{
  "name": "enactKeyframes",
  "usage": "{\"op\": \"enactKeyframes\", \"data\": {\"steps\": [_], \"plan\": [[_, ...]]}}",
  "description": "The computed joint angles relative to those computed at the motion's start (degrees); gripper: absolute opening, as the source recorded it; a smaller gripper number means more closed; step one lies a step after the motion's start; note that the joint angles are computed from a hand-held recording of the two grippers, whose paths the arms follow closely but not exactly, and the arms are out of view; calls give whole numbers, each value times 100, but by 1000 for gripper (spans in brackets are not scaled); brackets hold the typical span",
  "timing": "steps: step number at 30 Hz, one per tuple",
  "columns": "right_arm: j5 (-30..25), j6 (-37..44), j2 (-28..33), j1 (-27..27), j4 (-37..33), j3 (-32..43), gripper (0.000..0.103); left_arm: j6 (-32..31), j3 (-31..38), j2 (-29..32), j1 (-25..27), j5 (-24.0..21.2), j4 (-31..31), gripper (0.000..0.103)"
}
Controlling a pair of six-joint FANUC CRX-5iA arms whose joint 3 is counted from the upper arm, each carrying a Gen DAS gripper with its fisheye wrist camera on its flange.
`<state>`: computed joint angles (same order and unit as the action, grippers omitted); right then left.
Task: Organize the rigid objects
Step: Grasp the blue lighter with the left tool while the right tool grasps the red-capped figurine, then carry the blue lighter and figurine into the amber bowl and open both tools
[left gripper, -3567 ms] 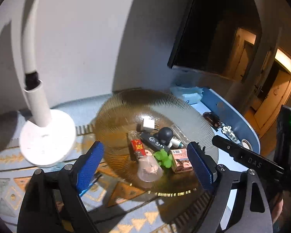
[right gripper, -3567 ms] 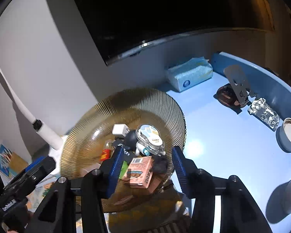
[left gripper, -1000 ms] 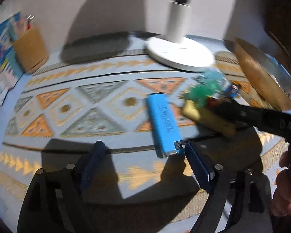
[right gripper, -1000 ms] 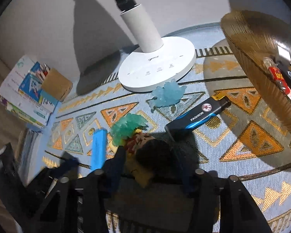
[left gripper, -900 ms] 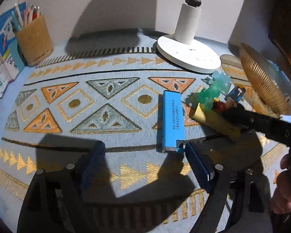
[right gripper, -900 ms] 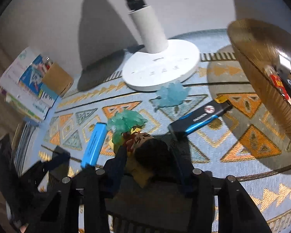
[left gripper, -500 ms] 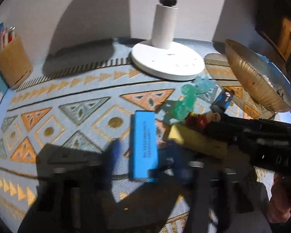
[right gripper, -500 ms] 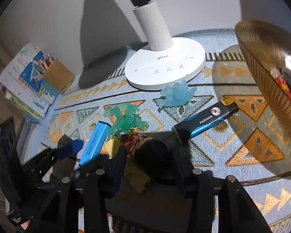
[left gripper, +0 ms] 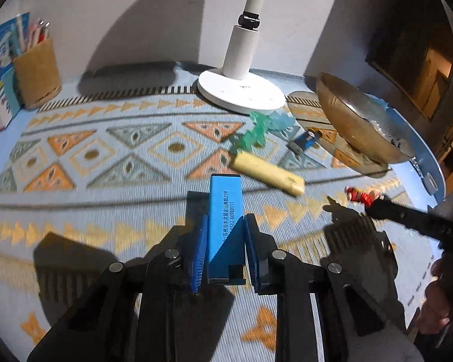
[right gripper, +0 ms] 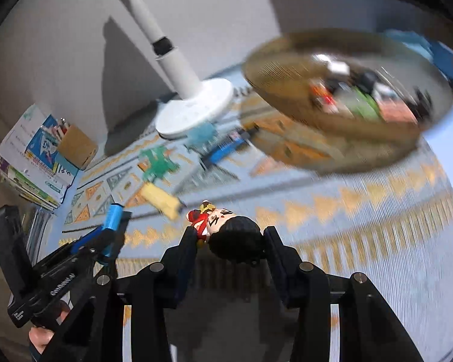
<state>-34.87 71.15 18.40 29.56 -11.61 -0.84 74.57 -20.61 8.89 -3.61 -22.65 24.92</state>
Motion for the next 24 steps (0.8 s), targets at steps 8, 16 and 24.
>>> {"op": "enactKeyframes", "data": {"steps": [8,16,24], "plan": [[243,-144,-343,485,786,-781,44,847,-29,-138,-85,-211,-886,21],[126,706,-384,424,477,-794,62,510,-56,-79,-109,-213,-609,37],[144,473,-92,614,1256,-661,65,1786,594,110,-363,-584,-2080,41]]}}
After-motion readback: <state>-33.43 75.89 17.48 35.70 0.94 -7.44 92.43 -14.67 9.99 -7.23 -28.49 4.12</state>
